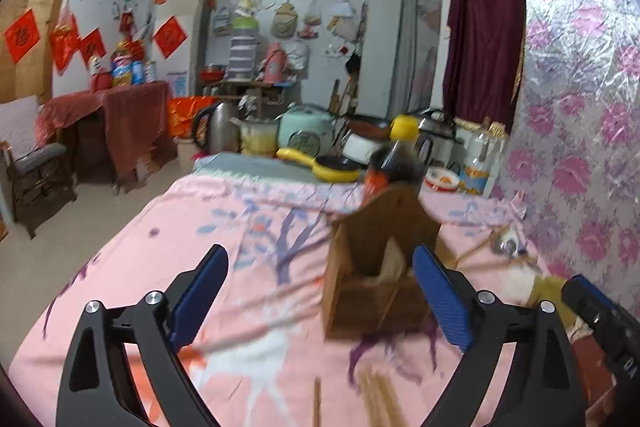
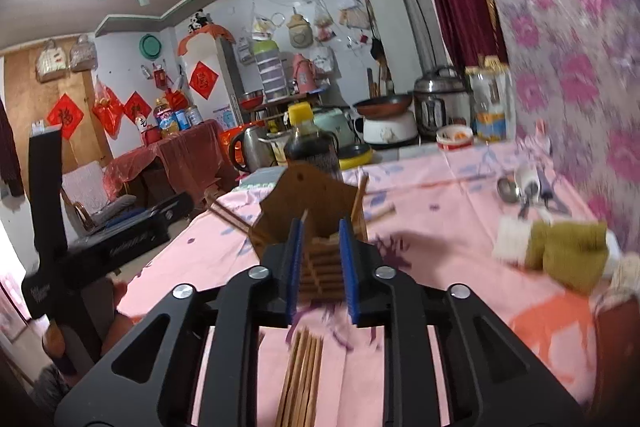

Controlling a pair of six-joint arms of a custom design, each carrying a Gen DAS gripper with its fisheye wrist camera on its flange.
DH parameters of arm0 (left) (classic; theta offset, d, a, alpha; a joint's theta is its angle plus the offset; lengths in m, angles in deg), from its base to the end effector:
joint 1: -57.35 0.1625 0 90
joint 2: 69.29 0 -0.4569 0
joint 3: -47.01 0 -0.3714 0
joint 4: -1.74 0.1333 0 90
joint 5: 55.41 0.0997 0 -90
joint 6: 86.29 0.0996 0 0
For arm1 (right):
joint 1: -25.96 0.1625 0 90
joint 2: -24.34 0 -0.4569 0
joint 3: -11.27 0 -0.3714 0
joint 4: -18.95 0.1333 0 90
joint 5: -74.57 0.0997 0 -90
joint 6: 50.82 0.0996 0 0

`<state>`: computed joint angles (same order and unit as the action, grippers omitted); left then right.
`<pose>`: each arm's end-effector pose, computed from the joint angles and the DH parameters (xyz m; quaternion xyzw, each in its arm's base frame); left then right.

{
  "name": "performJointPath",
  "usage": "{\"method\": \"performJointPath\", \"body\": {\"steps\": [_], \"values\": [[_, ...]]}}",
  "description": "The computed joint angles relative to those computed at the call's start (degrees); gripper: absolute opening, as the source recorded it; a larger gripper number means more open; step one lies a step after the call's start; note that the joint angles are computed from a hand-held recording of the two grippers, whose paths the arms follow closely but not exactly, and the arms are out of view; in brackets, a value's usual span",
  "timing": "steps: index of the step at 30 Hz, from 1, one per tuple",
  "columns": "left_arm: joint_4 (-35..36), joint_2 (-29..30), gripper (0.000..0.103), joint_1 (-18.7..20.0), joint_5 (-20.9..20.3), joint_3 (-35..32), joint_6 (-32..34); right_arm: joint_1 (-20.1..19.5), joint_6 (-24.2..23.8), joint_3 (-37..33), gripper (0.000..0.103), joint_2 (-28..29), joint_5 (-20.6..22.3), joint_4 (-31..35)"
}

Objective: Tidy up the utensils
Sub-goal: 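Move both open tools back to the chopstick pile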

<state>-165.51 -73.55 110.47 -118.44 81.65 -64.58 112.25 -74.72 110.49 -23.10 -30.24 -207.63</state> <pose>-0.4028 -0.8342 0.0207 0.3557 0.8235 -0.4116 0.1610 0.0660 -0.6494 0.2978 0.0428 -0.7362 0.6267 0.2520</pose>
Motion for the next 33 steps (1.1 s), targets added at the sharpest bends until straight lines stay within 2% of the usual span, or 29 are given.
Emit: {"method": "performJointPath", "body": {"steps": [4, 8, 13, 16, 21, 28, 33], "values": [[-6.33, -6.17, 0.096, 0.43, 3.60, 15.38, -2.10, -0.35, 0.89, 4.02, 0.026, -0.07, -0.75, -1.23], [-6.94, -10.85, 0.096, 1.40, 4.52, 27.09, -4.47, -0.35, 0.32, 7.75, 0.030, 0.55, -2.62, -2.93], [-7.20, -14.53, 0.096, 3.01, 5.53, 38.19, -5.02, -0.91, -1.05, 11.14, 0.039, 1.76, -4.58, -5.04], [-8.57, -15.69, 0.096, 3.82, 5.37, 42.58, -3.86, -1.77, -0.75, 12.14, 0.039, 2.60, -5.36, -3.78], [-7.28, -16.59, 0.096, 4.24, 2.73, 44.99, -1.97, -3.36, -0.98, 12.55, 0.039, 4.16, -7.39, -0.57], [-5.37, -13.78, 0.098, 4.49, 6.11, 41.66, -1.23, -4.89, -1.78, 15.01, 0.039, 3.41, -5.08, 0.40], [-5.92, -13.29, 0.099, 4.55, 7.10, 40.83, -0.99, -4.60, -5.87, 15.51, 0.039, 3.54, -3.80, 3.09]]}}
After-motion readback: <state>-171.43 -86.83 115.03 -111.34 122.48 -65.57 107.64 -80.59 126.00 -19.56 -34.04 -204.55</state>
